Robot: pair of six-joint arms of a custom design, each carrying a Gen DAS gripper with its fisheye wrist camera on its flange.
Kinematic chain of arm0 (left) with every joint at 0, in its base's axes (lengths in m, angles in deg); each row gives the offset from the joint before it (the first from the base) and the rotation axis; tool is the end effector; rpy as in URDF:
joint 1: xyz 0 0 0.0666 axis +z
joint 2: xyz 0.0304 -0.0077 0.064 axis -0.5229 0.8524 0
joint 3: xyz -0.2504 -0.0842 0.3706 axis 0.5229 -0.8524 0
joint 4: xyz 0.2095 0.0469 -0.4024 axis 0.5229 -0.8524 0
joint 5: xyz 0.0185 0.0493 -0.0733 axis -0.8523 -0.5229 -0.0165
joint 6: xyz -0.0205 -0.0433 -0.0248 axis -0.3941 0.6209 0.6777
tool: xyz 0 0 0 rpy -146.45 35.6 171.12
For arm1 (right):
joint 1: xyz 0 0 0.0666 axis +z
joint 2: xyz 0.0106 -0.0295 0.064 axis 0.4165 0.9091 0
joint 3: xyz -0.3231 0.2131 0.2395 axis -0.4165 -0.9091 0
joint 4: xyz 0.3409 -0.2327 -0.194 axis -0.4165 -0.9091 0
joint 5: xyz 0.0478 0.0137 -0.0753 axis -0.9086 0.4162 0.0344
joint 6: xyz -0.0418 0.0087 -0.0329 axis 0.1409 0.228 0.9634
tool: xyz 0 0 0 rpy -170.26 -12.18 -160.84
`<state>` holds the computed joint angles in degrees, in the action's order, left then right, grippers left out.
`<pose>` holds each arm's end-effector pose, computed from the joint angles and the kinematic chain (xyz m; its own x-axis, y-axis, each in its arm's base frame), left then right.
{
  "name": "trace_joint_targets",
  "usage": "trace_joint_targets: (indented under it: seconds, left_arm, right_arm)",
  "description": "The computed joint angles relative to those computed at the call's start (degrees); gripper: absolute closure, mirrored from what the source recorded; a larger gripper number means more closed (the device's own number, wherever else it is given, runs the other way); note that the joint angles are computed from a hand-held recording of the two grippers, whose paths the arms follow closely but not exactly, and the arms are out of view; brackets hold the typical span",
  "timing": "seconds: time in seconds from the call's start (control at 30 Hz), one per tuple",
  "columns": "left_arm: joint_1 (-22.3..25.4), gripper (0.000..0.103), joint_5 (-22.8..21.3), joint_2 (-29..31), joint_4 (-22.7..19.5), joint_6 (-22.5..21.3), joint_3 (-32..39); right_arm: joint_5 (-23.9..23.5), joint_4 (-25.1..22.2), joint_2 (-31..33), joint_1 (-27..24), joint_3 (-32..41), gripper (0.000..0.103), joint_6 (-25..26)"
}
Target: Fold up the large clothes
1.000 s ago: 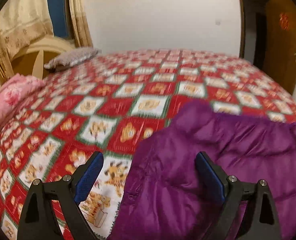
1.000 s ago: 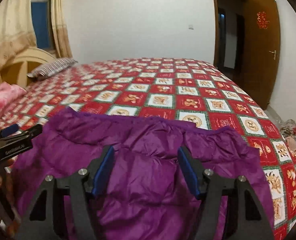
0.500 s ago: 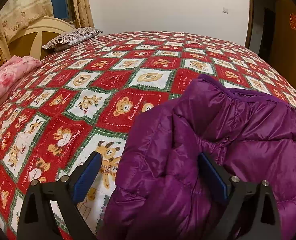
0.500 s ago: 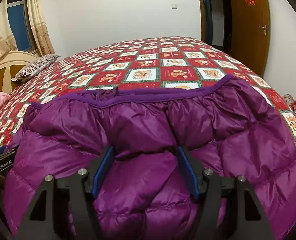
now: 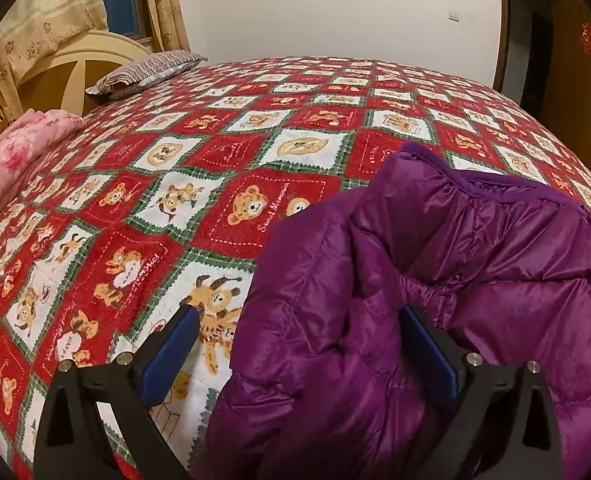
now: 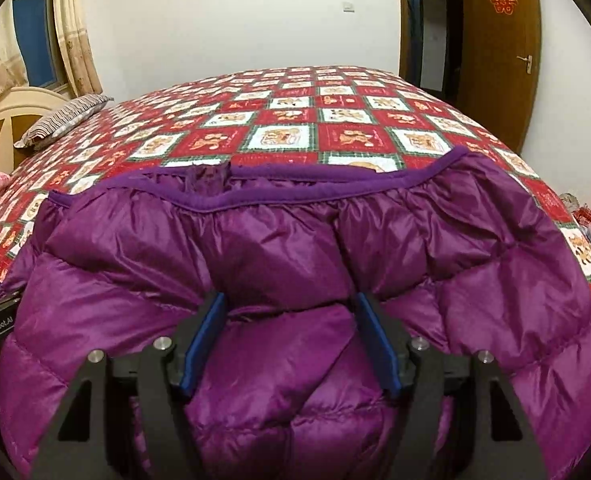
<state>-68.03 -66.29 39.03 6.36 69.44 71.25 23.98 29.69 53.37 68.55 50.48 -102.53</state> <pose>0.4165 -0.2945 0.2653 -0.7134 0.1567 -0.6830 0.1806 0.9829 0.0369 0.3220 0.2782 0.2741 -0.6383 0.2947 -0.7111 0.3717 0.9270 0.0506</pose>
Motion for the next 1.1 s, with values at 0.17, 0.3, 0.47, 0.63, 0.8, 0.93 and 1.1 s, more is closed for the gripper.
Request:
trace_joint_targets:
  seconds: [0.17, 0.3, 0.47, 0.63, 0.8, 0.93, 1.1]
  left_arm:
    - [0.3, 0.003, 1.0, 0.1, -0.1, 0.3, 0.0]
    - [0.3, 0.003, 1.2, 0.2, -0.3, 0.3, 0.1]
    - [0.3, 0.003, 1.3, 0.2, -0.3, 0.3, 0.1]
    - [0.3, 0.003, 1.3, 0.2, -0.3, 0.3, 0.1]
    - [0.3, 0.003, 1.3, 0.2, -0.3, 0.3, 0.1]
    - [0.3, 0.003, 1.2, 0.2, -0.3, 0.3, 0.1]
    - [0.3, 0.003, 1.2, 0.2, -0.3, 0.3, 0.1]
  right_arm:
    - [-0.2, -1.2, 0.7, -0.2, 0.7, 0.031, 0.1]
    - [-0.1, -2.1, 1.3, -0.3, 1.2, 0.031, 0.0]
    - [0.1, -2.6, 1.5, -0.2, 1.4, 0.031, -0.1]
    - [0.5, -3.3, 1.9, -0.2, 1.7, 0.031, -0.3]
    - [0.6, -4.1, 2.1, -0.2, 2.0, 0.031, -0.4]
    - [0.7, -4.4, 2.3, -0.2, 2.2, 0.031, -0.5]
    - [0.7, -4.5, 2.3, -0.2, 2.3, 0.031, -0.5]
